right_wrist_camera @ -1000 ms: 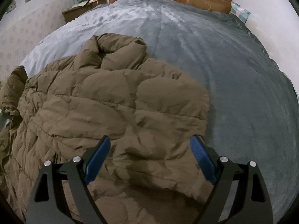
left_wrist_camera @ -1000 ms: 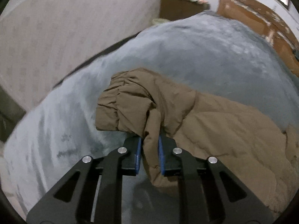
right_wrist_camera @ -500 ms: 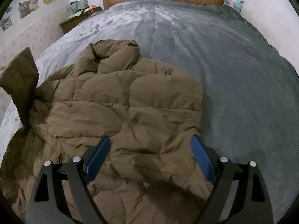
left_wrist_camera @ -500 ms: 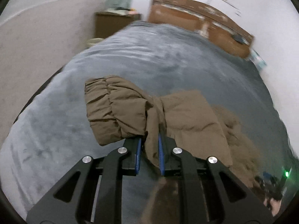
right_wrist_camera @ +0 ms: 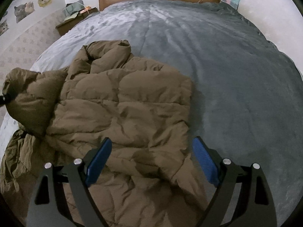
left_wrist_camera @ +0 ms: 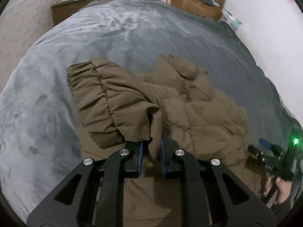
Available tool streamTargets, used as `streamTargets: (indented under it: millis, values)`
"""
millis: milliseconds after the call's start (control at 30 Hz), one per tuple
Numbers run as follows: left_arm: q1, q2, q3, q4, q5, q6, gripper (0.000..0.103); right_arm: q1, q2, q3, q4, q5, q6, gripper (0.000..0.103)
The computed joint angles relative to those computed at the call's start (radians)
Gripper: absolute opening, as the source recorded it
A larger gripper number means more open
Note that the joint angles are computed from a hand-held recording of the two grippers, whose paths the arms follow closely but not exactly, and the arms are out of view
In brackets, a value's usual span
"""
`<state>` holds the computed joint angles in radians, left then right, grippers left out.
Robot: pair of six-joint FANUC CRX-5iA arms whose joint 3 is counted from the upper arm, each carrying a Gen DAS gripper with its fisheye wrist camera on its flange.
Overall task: Fold large clothes
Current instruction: 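Lift the grasped jacket side with the left tool and fold it inward, then open the left tool and release the folded side onto the jacket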
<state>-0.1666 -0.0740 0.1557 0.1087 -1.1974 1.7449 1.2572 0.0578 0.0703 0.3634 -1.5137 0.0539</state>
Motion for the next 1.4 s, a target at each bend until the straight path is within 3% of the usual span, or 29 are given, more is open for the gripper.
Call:
streamTargets:
  millis: [133, 267, 333, 400, 467, 500, 533, 767, 967, 1067, 1133, 1233, 1400]
  values:
    - [-0.02, 0.028, -0.002, -0.034, -0.008, 0.022, 0.013, -0.008, -0.001, -0.008, -0.008, 0.003, 0.0, 0.088]
    - [-0.001, -0.023, -0.078, -0.026, 0.004, -0.001, 0.016, -0.01, -0.005, -0.018, -0.018, 0.012, 0.002, 0.088]
    - [-0.011, 0.004, -0.048, -0.028, -0.005, 0.002, 0.028, -0.011, 0.0, -0.016, -0.023, 0.014, 0.006, 0.088]
    - [-0.017, 0.009, -0.041, -0.03, -0.008, -0.001, 0.031, -0.008, 0.001, -0.016, -0.021, 0.016, 0.003, 0.088]
    - [-0.034, 0.015, -0.029, -0.037, 0.0, -0.009, 0.029, -0.005, 0.0, -0.018, -0.016, 0.019, 0.004, 0.088]
    - [-0.038, 0.012, -0.025, -0.041, -0.002, -0.014, 0.018, -0.003, 0.001, -0.017, -0.013, 0.018, 0.005, 0.088]
    - [-0.044, 0.013, -0.019, -0.044, 0.0, -0.017, 0.017, 0.0, 0.001, -0.017, -0.01, 0.014, 0.008, 0.088]
    - [-0.057, 0.041, 0.01, 0.064, 0.059, -0.031, 0.015, 0.006, -0.04, -0.048, 0.017, -0.006, -0.019, 0.088]
    - [-0.126, 0.105, 0.086, 0.113, 0.077, -0.04, 0.015, 0.008, -0.092, -0.093, 0.02, -0.026, -0.071, 0.088]
    - [-0.155, 0.126, 0.102, 0.127, 0.07, -0.063, 0.025, 0.009, -0.103, -0.104, 0.018, -0.032, -0.08, 0.088]
    - [-0.159, 0.133, 0.097, 0.151, 0.064, -0.083, 0.042, 0.009, -0.104, -0.107, 0.016, -0.033, -0.084, 0.088]
    - [-0.167, 0.128, 0.09, 0.141, 0.068, -0.081, 0.058, 0.007, -0.099, -0.101, 0.014, -0.036, -0.077, 0.088]
    - [-0.16, 0.105, 0.086, 0.105, 0.056, -0.089, 0.068, 0.005, -0.093, -0.093, 0.014, -0.04, -0.067, 0.088]
